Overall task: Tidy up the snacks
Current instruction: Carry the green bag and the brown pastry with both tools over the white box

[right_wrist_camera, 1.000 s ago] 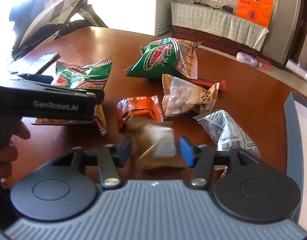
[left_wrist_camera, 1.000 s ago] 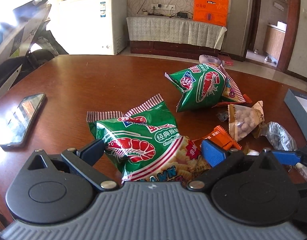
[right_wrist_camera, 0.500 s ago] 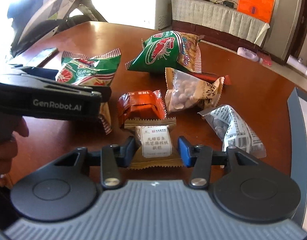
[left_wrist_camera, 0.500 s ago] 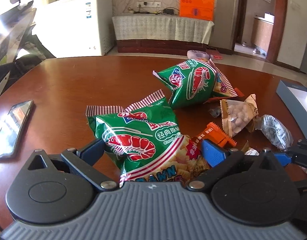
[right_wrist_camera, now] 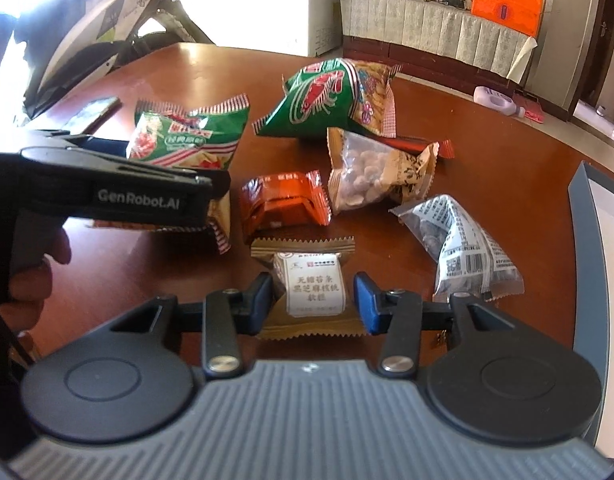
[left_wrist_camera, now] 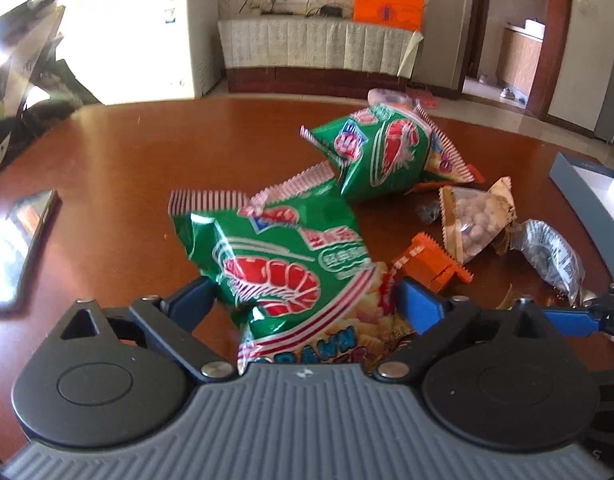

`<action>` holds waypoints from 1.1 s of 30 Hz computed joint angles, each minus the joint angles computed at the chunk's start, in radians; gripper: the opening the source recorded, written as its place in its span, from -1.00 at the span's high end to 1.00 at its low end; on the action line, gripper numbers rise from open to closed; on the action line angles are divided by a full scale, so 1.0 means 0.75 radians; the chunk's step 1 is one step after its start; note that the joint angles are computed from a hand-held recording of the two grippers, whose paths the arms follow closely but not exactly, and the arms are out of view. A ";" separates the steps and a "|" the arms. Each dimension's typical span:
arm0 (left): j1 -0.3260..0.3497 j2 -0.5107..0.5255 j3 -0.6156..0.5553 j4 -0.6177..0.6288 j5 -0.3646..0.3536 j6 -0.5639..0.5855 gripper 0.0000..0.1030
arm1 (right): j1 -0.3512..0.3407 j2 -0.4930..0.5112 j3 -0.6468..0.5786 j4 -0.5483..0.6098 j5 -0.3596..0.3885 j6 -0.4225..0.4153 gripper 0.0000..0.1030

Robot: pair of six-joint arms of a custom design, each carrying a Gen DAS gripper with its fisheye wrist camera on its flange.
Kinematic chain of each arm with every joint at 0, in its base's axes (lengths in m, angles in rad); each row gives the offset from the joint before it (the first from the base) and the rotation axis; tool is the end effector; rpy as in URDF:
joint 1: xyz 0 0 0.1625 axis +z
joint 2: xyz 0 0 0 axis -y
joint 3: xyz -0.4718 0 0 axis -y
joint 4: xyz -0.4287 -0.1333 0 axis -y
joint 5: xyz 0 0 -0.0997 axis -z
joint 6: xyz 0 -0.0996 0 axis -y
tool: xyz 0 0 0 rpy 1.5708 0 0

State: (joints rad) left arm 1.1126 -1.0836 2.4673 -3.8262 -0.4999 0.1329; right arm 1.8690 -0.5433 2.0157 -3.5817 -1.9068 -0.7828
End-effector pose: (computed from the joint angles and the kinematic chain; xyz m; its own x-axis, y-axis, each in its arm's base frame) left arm 0.0204 -0.4575 0.2038 -0.6829 -0.3105 -0.6612 0.3785 0.6238 -0.6838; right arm 0.2664 -0.5247 -0.0498 -0.4971 -0.6608 0.5624 -0.8503 0.5001 -0.1640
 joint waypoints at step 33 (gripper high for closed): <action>-0.053 0.041 0.028 -0.183 -0.003 0.213 -0.31 | 0.004 -0.035 0.041 -0.021 0.071 0.014 0.12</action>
